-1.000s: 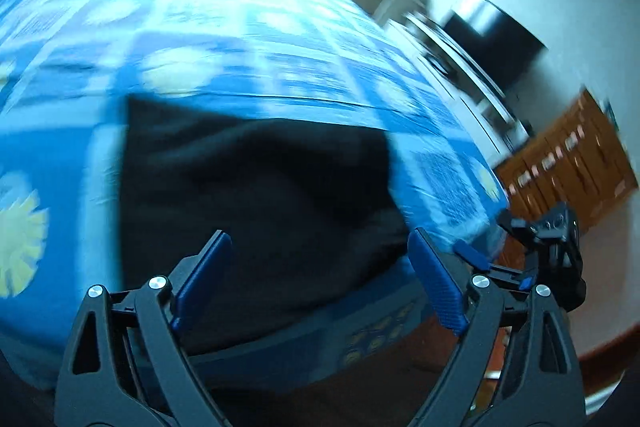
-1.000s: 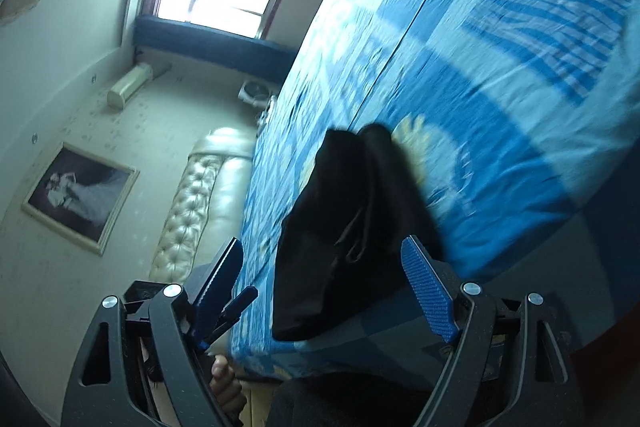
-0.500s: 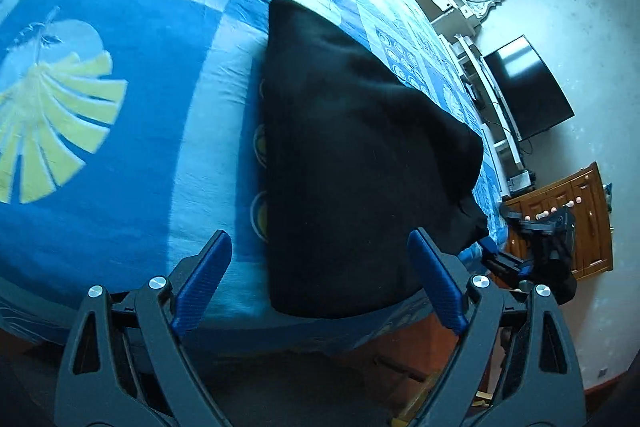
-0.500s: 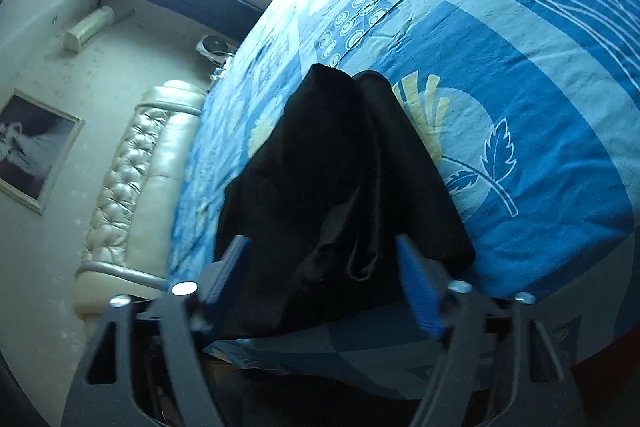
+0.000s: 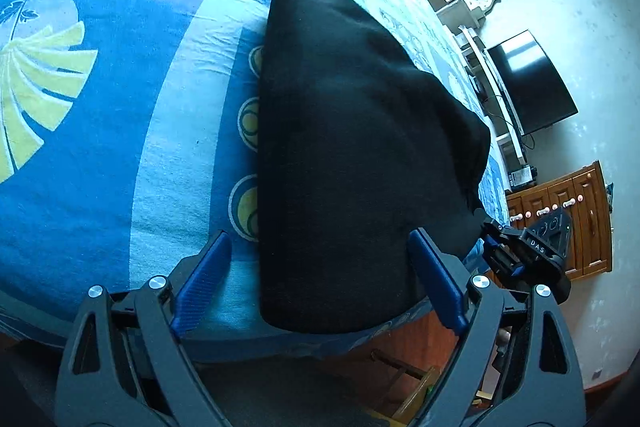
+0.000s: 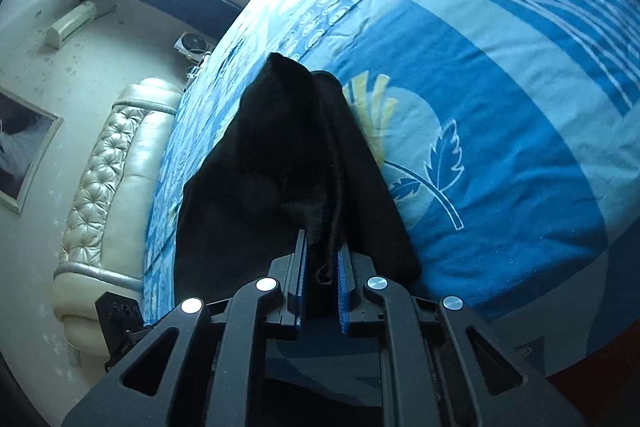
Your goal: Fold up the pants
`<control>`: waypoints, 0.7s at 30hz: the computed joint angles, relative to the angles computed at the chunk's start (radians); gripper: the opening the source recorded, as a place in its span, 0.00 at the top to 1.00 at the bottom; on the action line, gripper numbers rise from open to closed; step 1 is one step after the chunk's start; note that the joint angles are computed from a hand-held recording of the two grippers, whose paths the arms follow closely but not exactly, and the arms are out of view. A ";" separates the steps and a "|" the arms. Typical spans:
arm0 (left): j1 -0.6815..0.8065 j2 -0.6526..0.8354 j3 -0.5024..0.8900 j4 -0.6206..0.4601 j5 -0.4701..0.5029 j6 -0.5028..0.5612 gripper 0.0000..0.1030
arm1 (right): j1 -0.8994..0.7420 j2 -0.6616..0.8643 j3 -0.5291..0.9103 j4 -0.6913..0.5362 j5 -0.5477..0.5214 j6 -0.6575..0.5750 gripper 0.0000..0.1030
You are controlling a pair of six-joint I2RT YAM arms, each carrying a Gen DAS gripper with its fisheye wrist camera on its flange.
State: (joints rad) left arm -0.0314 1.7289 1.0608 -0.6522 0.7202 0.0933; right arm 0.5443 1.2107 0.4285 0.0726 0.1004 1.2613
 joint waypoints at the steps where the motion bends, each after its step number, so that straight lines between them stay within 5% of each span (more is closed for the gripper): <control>1: -0.007 -0.001 0.003 0.001 -0.008 0.002 0.13 | -0.008 0.000 -0.010 0.018 -0.011 -0.002 0.88; 21: -0.018 -0.029 -0.029 0.022 -0.064 0.050 0.13 | -0.080 -0.086 -0.190 0.204 -0.096 -0.002 0.87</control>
State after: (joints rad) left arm -0.0489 1.7001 1.0317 -0.6304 0.6560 0.1434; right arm 0.4640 1.1247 0.2385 0.2765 0.0042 1.2597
